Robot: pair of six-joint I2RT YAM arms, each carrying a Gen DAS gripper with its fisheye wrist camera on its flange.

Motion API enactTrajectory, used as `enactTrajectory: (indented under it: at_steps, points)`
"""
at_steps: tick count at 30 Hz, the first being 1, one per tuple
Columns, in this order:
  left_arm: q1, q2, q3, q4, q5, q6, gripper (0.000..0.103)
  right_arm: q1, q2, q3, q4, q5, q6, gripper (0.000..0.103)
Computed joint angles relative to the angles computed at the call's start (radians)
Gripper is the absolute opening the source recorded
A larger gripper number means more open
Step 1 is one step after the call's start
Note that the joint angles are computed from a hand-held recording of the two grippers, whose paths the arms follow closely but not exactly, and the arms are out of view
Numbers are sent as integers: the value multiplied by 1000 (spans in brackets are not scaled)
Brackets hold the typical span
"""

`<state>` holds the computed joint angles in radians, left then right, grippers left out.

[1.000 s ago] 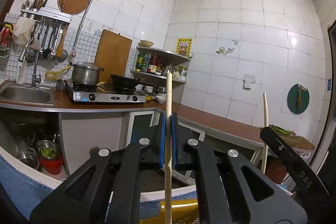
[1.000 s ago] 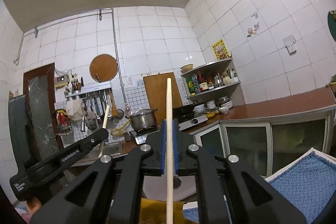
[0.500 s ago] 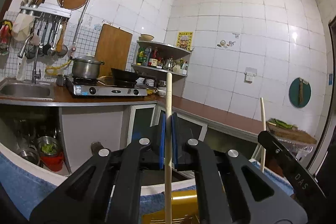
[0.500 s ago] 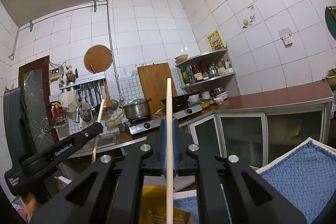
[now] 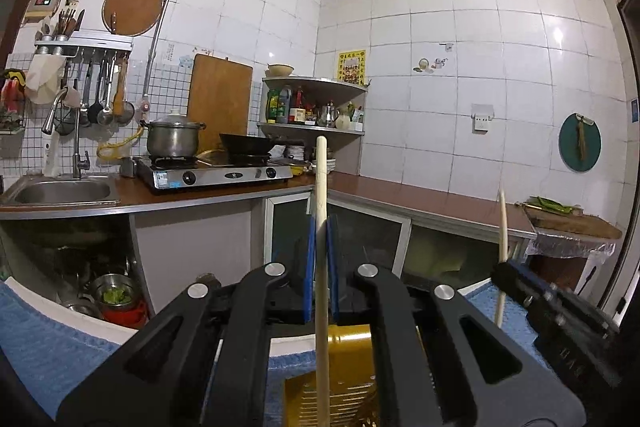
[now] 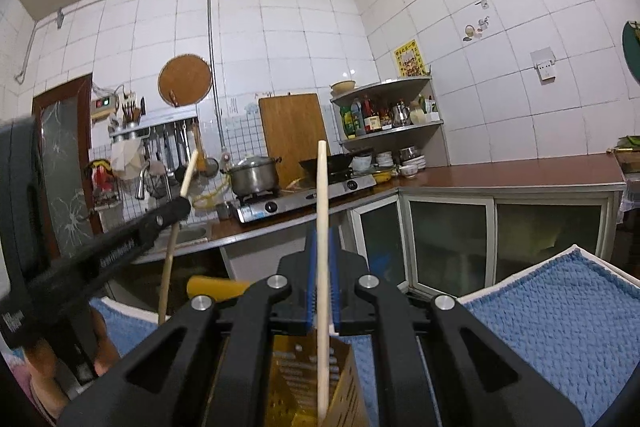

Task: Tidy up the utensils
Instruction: 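Lift both held chopsticks and carry them over the yellow caddy, then open the left tool over the caddy while the right tool releases its chopstick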

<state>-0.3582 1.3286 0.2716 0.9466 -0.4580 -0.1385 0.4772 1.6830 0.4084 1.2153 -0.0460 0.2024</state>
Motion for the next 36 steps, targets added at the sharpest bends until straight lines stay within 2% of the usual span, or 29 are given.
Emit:
enactTrajectory:
  at_steps: [6,12,19,24,27,31,33,35,36]
  points:
    - [-61,-45,-42,30,-61,48,4,11,15,-30,25,13,-27,6]
    - [-48,-47,-35,32,-55,55,4,14,-2,-53,27,6,-24,6]
    - [-40,-13,-26,71,-57,47,4,7,-5,-67,46,1,-23,6]
    - [-65,69,-50,141,-104,81,4,15,-4,-65,21,12,-27,6]
    - [-31,53,-58,89,-64,33,4,12,-14,-69,7,7,-24,6]
    - [-23,-2,-71,-6,-68,1,5,0,-41,-63,-59,-18,-19,6]
    - [-24,-54,-74,-87,-80,-22,5,-9,-69,-51,-135,-43,-10,7]
    - [-23,-157,-73,-246,-80,-60,8,-17,-112,-39,-229,-57,-11,9]
    - [-22,-191,-67,-307,-80,-73,18,-18,-125,-34,-264,-60,-12,13]
